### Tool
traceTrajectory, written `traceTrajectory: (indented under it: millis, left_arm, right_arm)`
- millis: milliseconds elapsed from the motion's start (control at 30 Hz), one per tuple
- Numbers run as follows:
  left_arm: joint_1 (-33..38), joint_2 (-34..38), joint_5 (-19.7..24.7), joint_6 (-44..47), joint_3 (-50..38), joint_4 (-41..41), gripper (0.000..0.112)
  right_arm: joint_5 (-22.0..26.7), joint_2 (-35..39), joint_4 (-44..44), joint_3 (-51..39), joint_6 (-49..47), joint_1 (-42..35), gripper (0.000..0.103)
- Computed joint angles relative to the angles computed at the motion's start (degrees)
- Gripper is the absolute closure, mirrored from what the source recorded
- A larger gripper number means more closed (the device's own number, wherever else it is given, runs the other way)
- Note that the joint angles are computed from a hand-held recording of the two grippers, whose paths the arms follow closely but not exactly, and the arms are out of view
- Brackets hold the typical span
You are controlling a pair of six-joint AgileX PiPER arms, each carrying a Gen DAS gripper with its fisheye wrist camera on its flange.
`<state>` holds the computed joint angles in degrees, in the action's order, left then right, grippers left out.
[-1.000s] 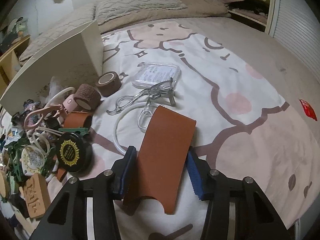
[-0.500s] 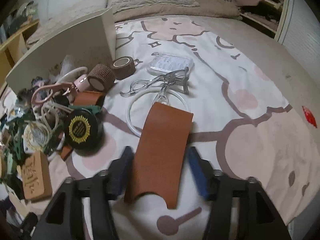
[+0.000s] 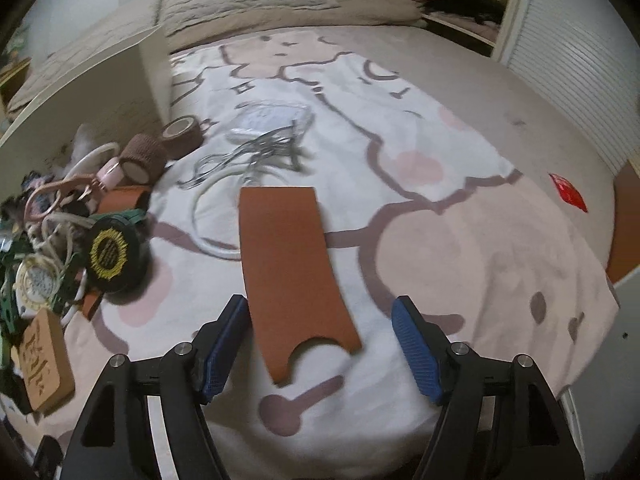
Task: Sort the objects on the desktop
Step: 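Close the right gripper on the brown leather strip and lift it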
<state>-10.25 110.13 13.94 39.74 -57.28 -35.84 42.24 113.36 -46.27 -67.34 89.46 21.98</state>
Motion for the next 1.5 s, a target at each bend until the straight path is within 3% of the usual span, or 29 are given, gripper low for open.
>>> traceTrajectory:
  millis: [167, 333, 533, 667, 900, 1500]
  left_arm:
    - [0.14, 0.05, -0.18, 0.43, 0.13, -0.16, 0.011]
    - [0.24, 0.09, -0.25, 0.96, 0.21, -0.54, 0.011]
    - [0.29, 0.06, -0.33, 1.04, 0.29, -0.56, 0.011]
    - [0.56, 0.06, -0.43, 2.12, 0.49, -1.35, 0.011]
    - [0.43, 0.05, -0.54, 1.80, 0.52, -1.12, 0.011]
    - [0.15, -0.05, -0.76, 1.00, 0.69, -0.49, 0.011]
  right_arm:
    - [-3.60, -1.10, -0.17, 1.34, -0.54, -0.93, 0.029]
    - [-2.50, 0.36, -0.52, -1.29, -3.32, -0.72, 0.029]
    - [-6.55, 1.12, 2.45, -2.21, -8.02, -3.86, 0.029]
    - [-6.48, 2.15, 1.40, -3.76, -9.98, -3.94, 0.030]
    - [-7.61, 2.06, 0.67, -3.28, -10.62, -3.63, 0.053]
    - [-12.41, 0.81, 6.43, -1.78, -17.82, -2.60, 0.053]
